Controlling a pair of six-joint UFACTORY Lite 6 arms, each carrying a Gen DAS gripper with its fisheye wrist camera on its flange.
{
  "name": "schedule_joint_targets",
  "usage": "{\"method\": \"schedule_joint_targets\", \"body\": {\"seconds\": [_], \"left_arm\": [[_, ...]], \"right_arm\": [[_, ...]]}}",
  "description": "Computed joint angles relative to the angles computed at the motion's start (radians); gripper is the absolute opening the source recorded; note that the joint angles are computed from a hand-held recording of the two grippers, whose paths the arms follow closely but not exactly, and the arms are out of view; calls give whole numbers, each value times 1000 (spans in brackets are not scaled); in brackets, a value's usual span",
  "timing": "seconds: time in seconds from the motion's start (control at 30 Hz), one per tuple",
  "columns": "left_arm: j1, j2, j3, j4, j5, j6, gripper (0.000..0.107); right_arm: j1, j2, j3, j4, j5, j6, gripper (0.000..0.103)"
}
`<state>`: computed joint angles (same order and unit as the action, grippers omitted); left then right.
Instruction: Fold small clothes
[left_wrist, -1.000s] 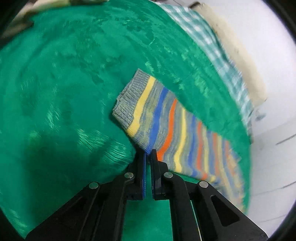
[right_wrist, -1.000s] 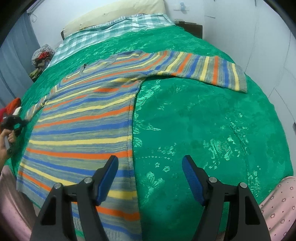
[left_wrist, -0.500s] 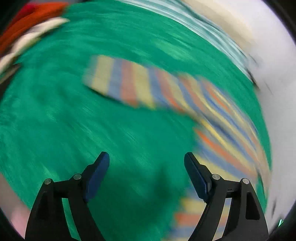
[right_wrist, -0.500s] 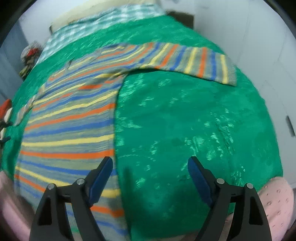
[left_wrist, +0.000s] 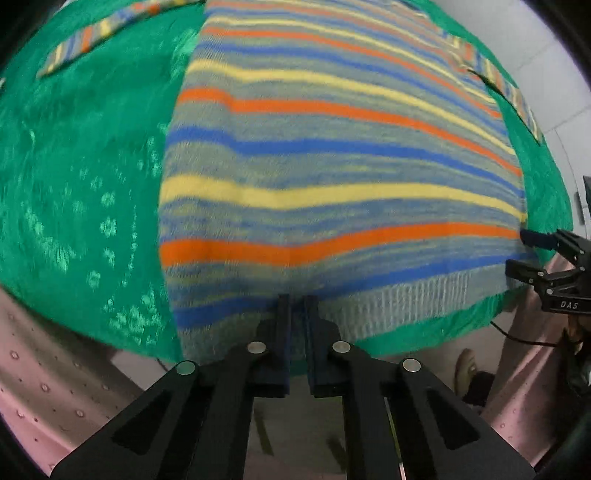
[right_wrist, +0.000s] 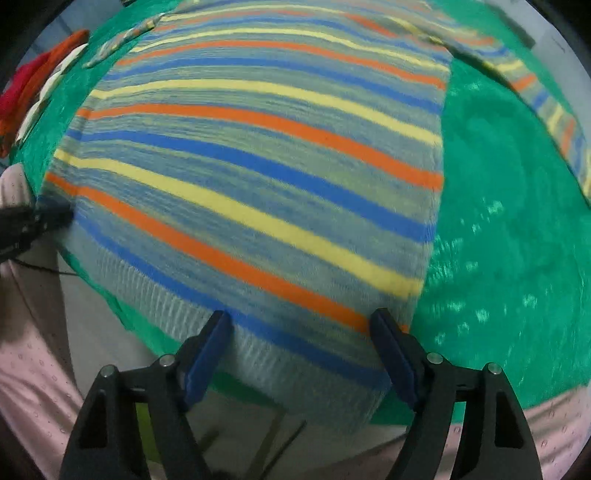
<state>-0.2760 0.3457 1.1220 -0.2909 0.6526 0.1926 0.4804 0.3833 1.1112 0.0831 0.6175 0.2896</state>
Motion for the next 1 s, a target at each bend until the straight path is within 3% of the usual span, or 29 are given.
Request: {"method": "schedule_joint_targets", "body": {"seconds": [0.1, 0.13, 0.2, 0.23, 0.27, 0.3, 0.43, 0.53, 0.6, 0.73, 0.87, 1.0], "left_arm": [[-30, -37, -16, 78, 33, -43, 7], [-43, -57, -21, 100, 49, -47, 13], [-47, -111, -24, 97, 69, -10, 42], [-42, -153, -18, 97, 61, -3, 68], [-38, -206, -38, 100, 40, -11, 82], [-28, -229, -16, 91, 13, -11, 85], [12, -153, 182, 10, -76, 28, 91], [-6, -60, 279, 57, -216, -44, 94], [-16, -2, 294, 150, -305, -148, 94], [25, 43, 243, 109, -371, -152, 94], [63, 51, 116, 65, -421, -150, 94], [77, 70, 122, 162, -403, -254, 94]], "right_arm": [[-8, 1, 7, 16, 41, -27, 78], [-10, -2, 11, 21, 62, -37, 78], [-27, -40, -4, 52, 109, -86, 78], [-41, -72, -26, 76, 121, -113, 78], [-68, -106, -42, 107, 136, -145, 78], [-109, -150, -58, 135, 145, -183, 78], [-337, -297, -51, 174, 103, -323, 78], [-583, -302, 71, 272, 51, -498, 78], [-747, -206, 230, 361, 10, -611, 78], [-1000, 102, 525, 545, 10, -672, 81], [-1128, 305, 575, 722, 35, -691, 81], [-1180, 395, 572, 865, 67, -752, 76]]}}
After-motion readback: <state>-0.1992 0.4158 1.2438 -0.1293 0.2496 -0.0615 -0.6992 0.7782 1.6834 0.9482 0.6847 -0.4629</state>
